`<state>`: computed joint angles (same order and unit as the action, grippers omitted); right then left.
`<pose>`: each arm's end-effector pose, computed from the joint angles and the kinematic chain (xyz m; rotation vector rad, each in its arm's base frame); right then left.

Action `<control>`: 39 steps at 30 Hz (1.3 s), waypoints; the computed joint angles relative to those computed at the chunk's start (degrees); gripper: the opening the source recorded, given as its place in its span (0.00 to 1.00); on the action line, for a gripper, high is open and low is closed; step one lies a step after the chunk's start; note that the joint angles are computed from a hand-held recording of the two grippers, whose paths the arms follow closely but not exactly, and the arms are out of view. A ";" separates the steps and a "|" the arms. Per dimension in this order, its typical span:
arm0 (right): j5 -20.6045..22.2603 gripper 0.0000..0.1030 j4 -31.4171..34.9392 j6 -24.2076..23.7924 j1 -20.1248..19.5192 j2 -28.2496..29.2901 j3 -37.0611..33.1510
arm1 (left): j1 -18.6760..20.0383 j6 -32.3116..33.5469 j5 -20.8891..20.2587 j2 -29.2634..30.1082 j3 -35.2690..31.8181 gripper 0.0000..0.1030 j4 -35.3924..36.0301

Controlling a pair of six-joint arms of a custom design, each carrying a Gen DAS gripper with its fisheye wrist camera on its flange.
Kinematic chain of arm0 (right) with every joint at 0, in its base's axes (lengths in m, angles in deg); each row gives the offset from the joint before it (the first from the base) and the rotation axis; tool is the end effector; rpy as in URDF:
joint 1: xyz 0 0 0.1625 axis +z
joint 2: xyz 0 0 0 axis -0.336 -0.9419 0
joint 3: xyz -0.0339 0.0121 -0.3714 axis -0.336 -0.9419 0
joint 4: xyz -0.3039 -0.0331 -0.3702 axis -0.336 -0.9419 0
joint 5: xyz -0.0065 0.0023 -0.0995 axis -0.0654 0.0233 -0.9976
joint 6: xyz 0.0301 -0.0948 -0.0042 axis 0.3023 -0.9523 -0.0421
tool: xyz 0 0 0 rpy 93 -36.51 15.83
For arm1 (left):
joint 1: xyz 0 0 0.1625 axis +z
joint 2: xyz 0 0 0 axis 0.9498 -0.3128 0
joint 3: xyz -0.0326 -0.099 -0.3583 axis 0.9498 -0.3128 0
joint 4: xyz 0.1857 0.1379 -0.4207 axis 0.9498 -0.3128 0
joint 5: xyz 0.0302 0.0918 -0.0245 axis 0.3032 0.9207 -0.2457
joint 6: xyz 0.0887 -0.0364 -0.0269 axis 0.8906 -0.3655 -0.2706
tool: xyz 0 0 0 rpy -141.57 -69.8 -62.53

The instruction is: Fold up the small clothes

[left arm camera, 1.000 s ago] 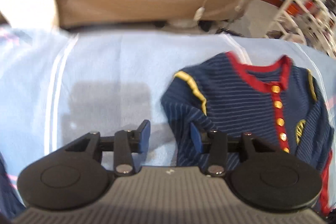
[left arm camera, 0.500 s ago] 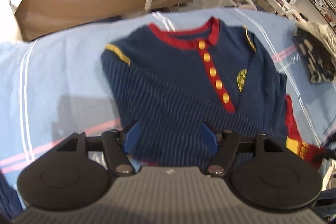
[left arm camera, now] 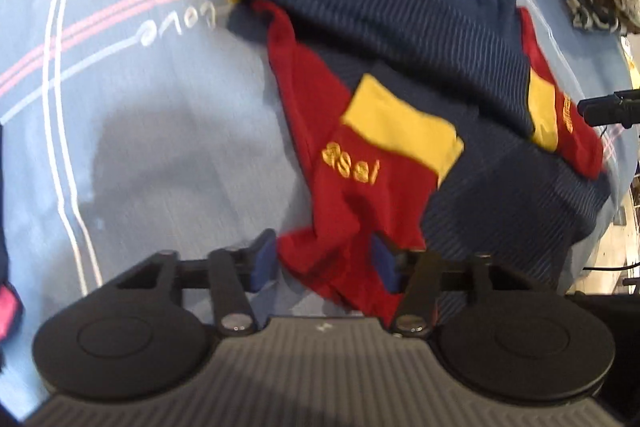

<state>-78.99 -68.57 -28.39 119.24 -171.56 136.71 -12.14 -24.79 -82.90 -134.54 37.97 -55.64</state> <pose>0.1844 -0.5551 0.3332 -0.1369 -2.6970 0.5208 -0.2036 -0.6889 0.2361 0.8317 2.5554 0.1788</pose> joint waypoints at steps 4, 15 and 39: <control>2.11 0.91 0.75 2.83 0.15 1.59 -0.14 | 0.08 3.12 1.90 0.09 1.97 0.15 -1.35; 0.54 0.99 2.29 8.10 0.09 -2.72 2.30 | 1.16 -10.62 -18.97 -1.12 -7.19 0.03 9.00; 13.16 0.90 -12.75 12.46 -0.45 15.44 -1.16 | -3.78 -15.39 6.11 -9.44 9.58 0.88 -0.89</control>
<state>-65.83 -81.31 -15.93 118.79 -156.12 135.55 -15.92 -40.18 -76.80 -143.99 47.55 -56.53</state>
